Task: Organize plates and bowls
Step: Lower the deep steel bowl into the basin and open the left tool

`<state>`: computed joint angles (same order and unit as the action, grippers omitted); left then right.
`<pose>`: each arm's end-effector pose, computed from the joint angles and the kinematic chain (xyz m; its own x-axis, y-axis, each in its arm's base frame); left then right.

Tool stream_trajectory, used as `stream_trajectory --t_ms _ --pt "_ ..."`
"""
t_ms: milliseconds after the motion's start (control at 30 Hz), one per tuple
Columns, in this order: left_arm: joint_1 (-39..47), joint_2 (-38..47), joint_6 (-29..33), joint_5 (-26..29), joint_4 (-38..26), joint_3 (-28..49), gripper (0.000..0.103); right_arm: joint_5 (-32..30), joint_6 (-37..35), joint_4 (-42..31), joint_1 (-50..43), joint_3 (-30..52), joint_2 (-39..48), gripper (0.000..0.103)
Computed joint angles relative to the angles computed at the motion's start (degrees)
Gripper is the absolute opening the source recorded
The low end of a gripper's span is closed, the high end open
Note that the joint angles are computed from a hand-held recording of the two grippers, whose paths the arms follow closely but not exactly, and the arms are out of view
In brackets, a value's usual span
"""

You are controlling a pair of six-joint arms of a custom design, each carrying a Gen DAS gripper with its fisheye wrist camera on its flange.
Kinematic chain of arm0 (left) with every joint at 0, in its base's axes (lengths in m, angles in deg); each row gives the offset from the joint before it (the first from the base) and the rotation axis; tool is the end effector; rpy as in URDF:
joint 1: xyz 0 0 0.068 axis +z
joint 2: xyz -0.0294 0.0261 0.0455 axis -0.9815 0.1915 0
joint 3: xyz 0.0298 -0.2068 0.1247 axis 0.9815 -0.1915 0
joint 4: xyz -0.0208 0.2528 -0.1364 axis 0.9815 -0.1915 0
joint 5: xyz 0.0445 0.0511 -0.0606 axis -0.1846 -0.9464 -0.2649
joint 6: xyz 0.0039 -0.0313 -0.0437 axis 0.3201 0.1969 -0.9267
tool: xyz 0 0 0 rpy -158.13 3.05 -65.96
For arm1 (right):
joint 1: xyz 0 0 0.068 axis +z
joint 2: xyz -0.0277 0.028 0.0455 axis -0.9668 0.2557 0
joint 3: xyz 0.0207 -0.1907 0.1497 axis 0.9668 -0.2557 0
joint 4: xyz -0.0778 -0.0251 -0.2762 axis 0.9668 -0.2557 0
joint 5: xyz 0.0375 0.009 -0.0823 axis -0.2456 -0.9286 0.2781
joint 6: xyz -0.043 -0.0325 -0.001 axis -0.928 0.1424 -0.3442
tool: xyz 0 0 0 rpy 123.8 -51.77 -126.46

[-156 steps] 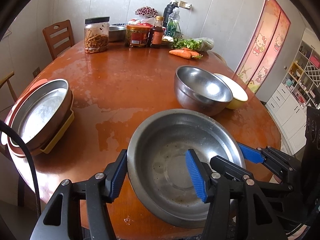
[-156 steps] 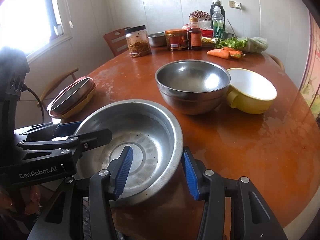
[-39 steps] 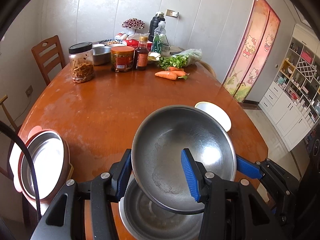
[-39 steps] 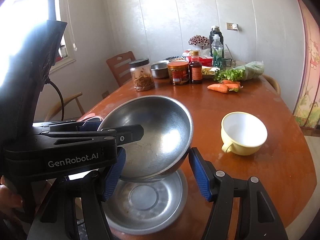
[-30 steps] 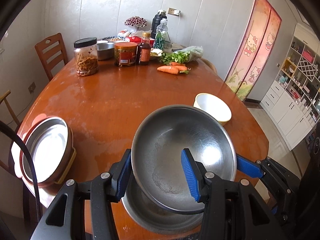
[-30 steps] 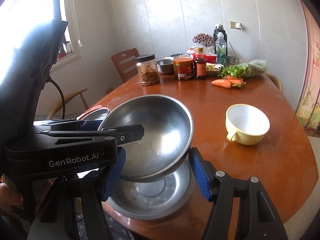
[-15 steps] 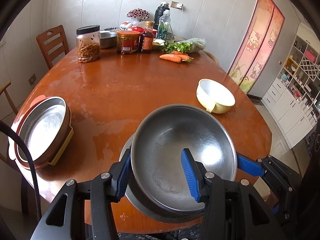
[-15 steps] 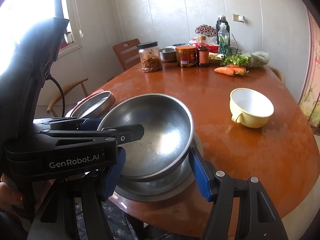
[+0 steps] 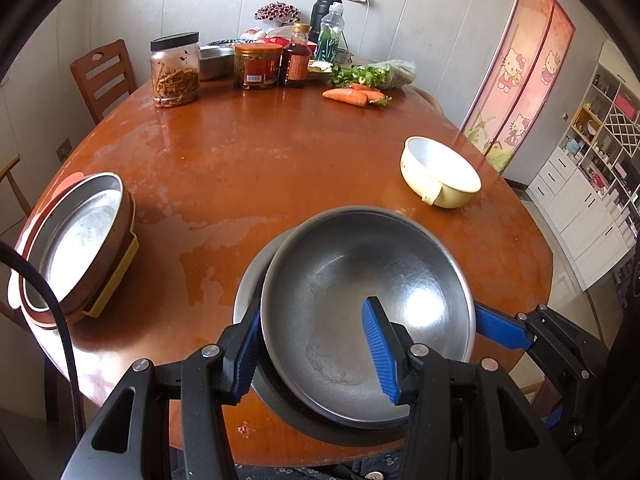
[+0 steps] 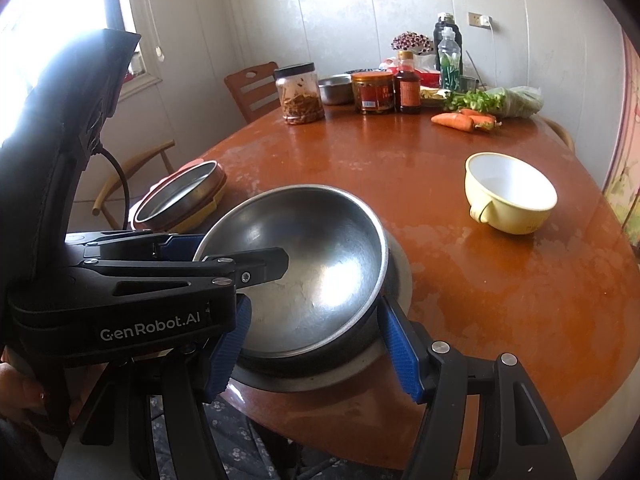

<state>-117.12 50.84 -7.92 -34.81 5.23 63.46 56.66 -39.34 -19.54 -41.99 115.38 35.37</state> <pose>0.2580 -0.1882 0.1754 -0.7820 -0.2309 -0.5789 -0.1439 0.9706 -0.1928 0.2477 0.1712 0.1700 -0.6012 -0.3888 -0.6981 -0.6575 0.7372 0.1556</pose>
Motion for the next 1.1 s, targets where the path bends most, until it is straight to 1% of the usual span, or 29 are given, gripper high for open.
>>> stream_trajectory --t_ms 600,1100 --pt "0.1 0.1 0.1 0.0 0.1 -0.2 0.049 2.7 -1.2 1.4 1.4 -0.4 0.3 0.068" --pt "0.3 -0.6 0.0 0.8 0.5 -0.9 0.05 2.5 -1.5 1.3 1.1 -0.1 0.6 0.068"
